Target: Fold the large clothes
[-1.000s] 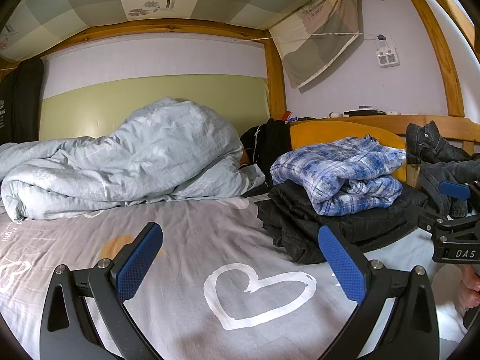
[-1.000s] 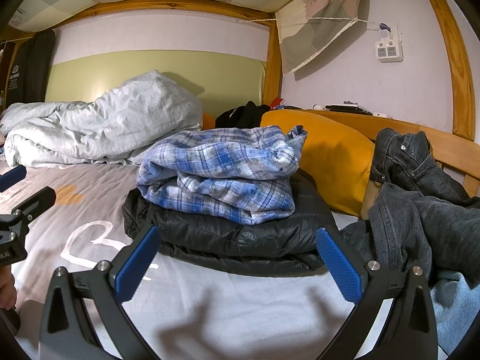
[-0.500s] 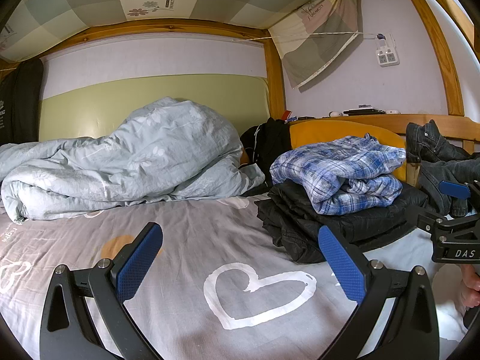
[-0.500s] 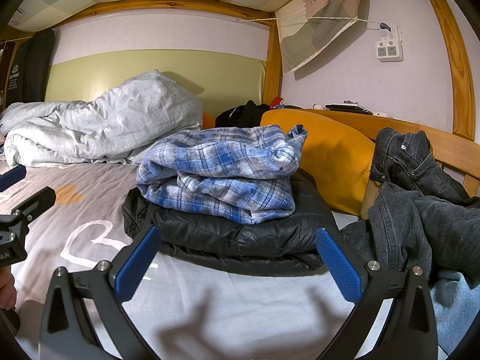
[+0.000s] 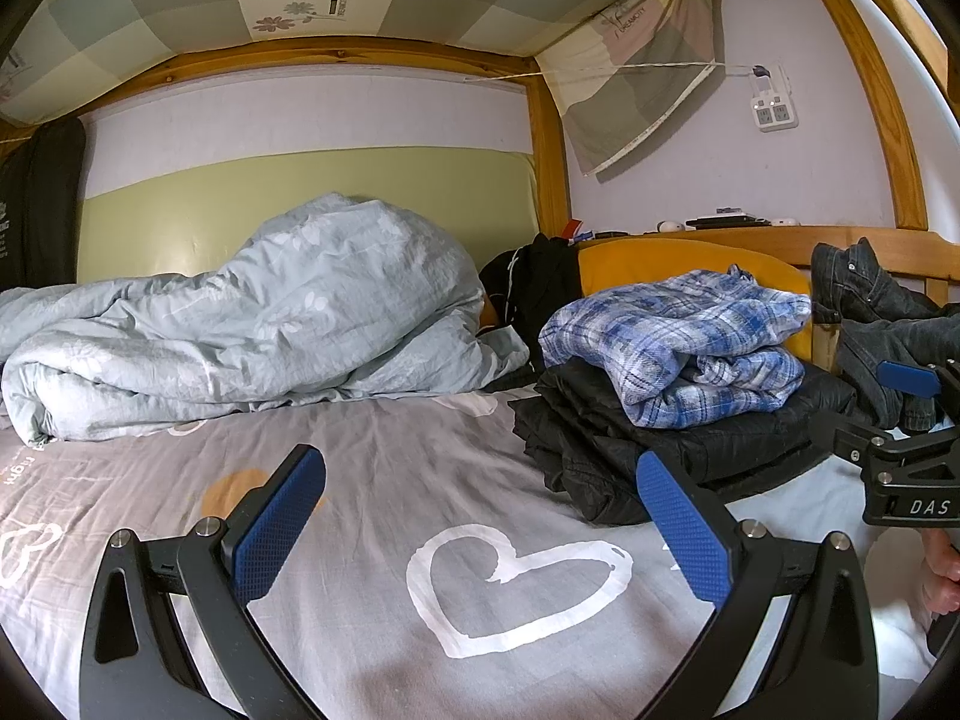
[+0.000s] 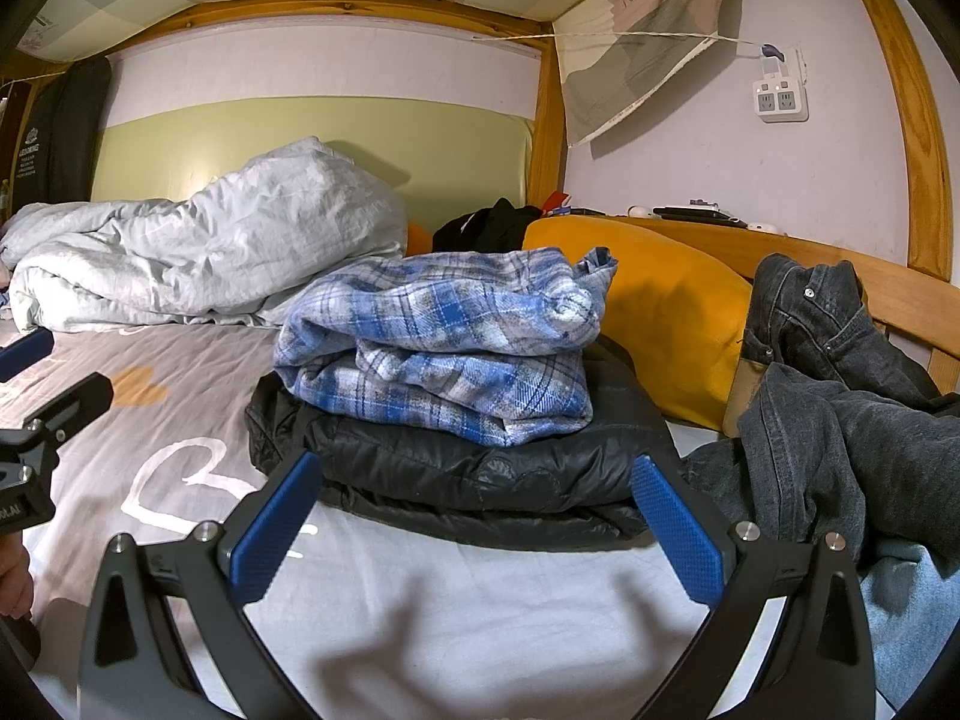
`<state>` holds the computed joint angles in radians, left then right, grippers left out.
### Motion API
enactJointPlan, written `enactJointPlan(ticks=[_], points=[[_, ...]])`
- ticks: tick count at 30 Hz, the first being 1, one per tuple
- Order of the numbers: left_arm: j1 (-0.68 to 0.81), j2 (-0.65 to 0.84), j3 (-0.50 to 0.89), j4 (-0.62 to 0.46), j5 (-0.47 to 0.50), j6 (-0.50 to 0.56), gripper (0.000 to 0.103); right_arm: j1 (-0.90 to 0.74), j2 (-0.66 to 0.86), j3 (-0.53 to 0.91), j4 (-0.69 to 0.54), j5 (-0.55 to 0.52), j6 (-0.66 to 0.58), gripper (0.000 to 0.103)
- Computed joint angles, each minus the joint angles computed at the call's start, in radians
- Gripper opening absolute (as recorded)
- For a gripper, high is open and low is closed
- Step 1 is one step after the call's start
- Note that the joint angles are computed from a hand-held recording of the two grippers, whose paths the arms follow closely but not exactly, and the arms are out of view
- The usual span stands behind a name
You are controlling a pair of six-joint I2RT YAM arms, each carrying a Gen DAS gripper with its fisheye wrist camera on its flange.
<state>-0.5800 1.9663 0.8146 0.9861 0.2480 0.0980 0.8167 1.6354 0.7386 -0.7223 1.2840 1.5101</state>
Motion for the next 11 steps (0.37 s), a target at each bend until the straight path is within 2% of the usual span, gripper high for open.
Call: enactJointPlan(ticks=[11], points=[[0.001,-0.001,-0.001,-0.001,0.002,0.001,0.103,-0.001,0.0,0.0,0.005,0.0,-0.006,0.103]])
